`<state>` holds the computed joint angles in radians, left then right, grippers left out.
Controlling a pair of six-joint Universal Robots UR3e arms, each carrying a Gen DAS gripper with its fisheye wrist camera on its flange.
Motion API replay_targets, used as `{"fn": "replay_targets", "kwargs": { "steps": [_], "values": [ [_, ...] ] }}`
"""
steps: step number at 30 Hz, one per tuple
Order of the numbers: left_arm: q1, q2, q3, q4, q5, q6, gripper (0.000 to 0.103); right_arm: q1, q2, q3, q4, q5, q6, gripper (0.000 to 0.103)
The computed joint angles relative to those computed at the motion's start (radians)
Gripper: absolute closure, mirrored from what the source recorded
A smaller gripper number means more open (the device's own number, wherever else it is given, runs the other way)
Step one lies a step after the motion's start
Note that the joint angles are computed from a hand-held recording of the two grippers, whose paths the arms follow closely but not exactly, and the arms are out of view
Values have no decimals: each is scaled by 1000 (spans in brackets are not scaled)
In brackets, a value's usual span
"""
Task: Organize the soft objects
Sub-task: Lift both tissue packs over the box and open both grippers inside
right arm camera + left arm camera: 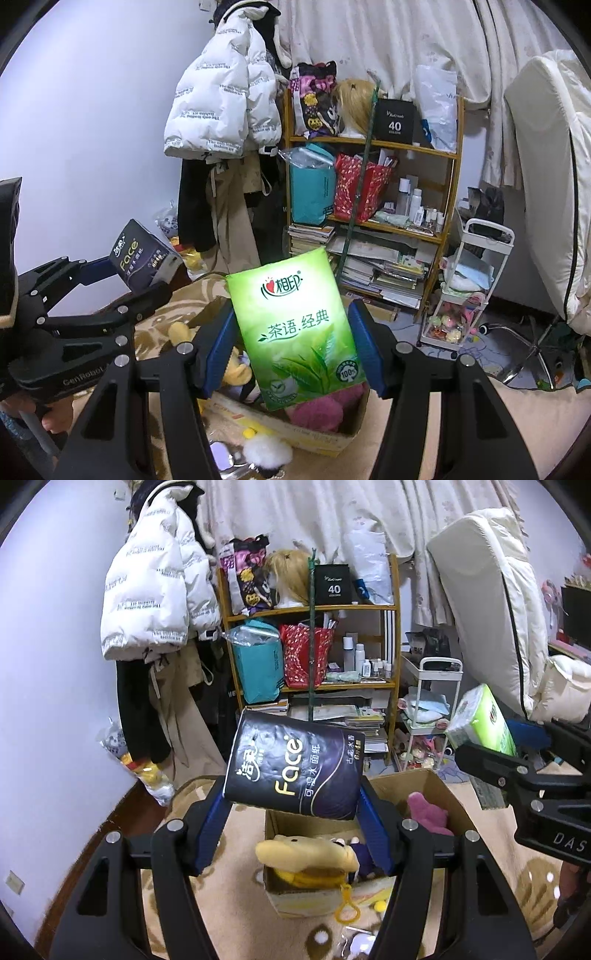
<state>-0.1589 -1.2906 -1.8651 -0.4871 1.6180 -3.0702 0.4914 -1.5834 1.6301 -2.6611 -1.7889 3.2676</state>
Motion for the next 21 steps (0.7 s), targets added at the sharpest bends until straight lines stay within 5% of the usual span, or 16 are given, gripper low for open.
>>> {"fn": "replay_targets", "kwargs": {
  "steps": [21],
  "values": [
    [14,-199,-41,124,-72,6,38,-187,93,178,-146,284,82,39]
  ]
}}
